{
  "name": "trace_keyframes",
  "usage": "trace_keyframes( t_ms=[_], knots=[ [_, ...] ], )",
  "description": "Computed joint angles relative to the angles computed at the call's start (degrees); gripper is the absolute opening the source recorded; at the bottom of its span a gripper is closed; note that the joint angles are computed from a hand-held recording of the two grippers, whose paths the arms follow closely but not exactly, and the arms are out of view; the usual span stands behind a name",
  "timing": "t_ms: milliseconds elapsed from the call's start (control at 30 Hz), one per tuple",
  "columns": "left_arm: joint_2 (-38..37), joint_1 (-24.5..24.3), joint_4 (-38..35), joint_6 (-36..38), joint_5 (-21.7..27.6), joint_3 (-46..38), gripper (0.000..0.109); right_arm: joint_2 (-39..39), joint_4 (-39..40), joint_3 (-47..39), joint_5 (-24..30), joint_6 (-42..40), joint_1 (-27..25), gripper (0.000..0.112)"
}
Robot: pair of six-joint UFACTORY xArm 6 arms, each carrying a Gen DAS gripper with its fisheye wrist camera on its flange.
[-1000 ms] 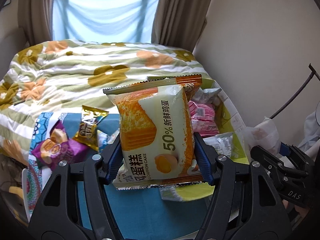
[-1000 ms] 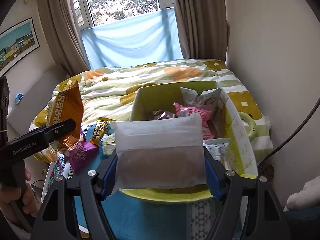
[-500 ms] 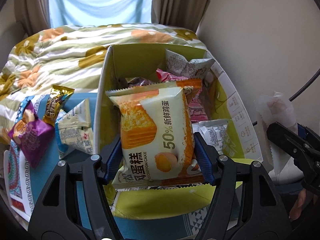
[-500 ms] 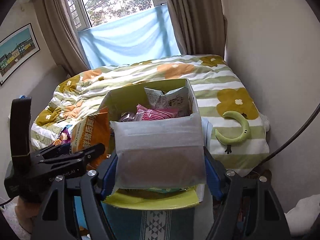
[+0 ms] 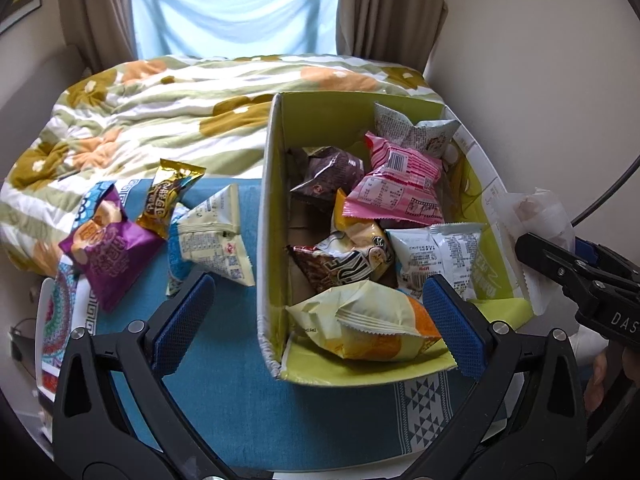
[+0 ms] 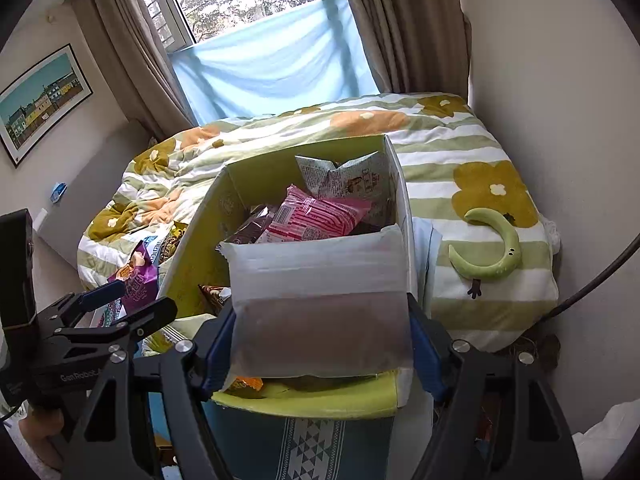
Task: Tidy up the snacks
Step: 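Release the sponge cake bag into the box while the right gripper releases the white pastry there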
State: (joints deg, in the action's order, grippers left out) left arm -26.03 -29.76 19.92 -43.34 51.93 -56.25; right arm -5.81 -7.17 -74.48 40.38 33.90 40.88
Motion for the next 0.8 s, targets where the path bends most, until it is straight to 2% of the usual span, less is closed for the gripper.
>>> trace_keyframes(
  t_ms=[233, 367, 433, 500, 567, 800],
  knots=[
    [-3.72, -0.83, 1.60, -2.22, 3.16, 2.78, 0.103, 4.57, 5.56, -3.15, 0.00, -3.42, 1.71, 0.071],
    [-5.95, -1.05, 2.17, -3.61, 5.04, 4.47, 0.103, 6.35, 5.94, -4.08, 0.15, -2.06, 2.20, 0.073],
    [-7.52, -1.01, 2.02, -4.06, 5.70, 5.71, 0.103, 6.61, 6.64, -3.86, -0.05, -1.83, 2.08, 0.077],
    [-9.11, -1.08, 2.03, -4.44, 6.59, 6.95, 0.103, 5.30, 4.48, -1.89, -2.50, 0.40, 2.19, 0.093],
    [-10.56, -1.11, 1.79, -4.53, 7.28, 8.09, 0.103, 3.66, 1.06, -0.05, -3.93, 3.22, 2.53, 0.102],
    [-14.27, -1.04, 0.74, -4.55, 7.78, 10.99, 0.103, 0.36, -2.78, 3.36, -2.97, 5.91, 3.38, 0.102]
  ],
)
